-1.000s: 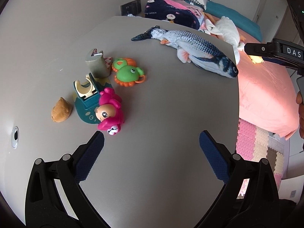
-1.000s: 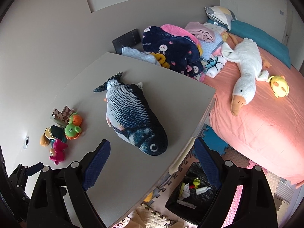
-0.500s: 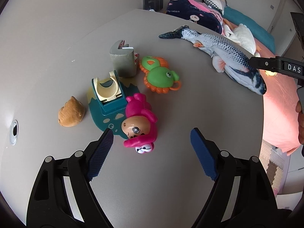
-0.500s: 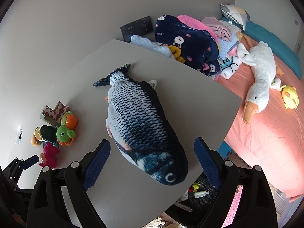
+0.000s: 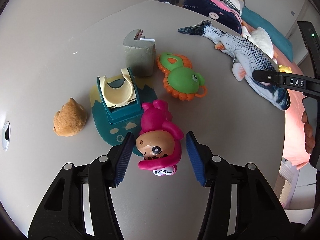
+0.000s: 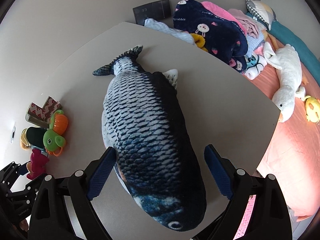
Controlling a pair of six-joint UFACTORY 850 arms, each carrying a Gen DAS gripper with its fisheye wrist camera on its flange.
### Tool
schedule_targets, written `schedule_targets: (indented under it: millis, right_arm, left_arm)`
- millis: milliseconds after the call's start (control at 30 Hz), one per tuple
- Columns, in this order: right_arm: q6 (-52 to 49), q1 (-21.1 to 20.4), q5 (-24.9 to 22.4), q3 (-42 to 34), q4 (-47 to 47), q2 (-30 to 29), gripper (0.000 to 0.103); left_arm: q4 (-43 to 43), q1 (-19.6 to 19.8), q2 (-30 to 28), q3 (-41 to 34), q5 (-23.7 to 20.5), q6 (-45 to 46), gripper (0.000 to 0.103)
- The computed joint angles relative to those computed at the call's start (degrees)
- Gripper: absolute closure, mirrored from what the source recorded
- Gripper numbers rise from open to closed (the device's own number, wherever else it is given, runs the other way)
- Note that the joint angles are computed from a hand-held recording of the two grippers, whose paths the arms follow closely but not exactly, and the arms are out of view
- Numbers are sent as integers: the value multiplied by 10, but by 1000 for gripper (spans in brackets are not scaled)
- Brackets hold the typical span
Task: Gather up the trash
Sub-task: 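Grasp the pink doll toy with the left tool while the right tool grasps the blue fish plush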
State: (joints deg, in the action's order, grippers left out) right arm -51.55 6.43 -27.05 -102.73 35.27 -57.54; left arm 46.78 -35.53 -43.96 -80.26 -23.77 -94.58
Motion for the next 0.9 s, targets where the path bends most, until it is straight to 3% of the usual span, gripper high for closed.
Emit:
schedule_targets:
  millis: [33,67,100,200,300,900]
  right_arm:
    - [-5,1,2,2,0,0,19]
    - [-16,1,-2,2,7,-1,35]
    - [-31,0,-14,2,23,-1,41]
    - [-59,-2,-18,12,53,5,58]
    - [-87,-7,-23,29,86,19,66]
    - [-353,-50,4,218,334,168,68]
  left_arm:
    - [2,0,0,0,-1,-3,54]
    - [8,-1,1,1,0,-9,60]
    - [10,-1,1,3,1,-10,62]
    - [13,-1,1,2,-2,-13,62]
    - [32,-8,7,9,-6,-31,62]
    - [115,-52,33,1,-22,-77,62]
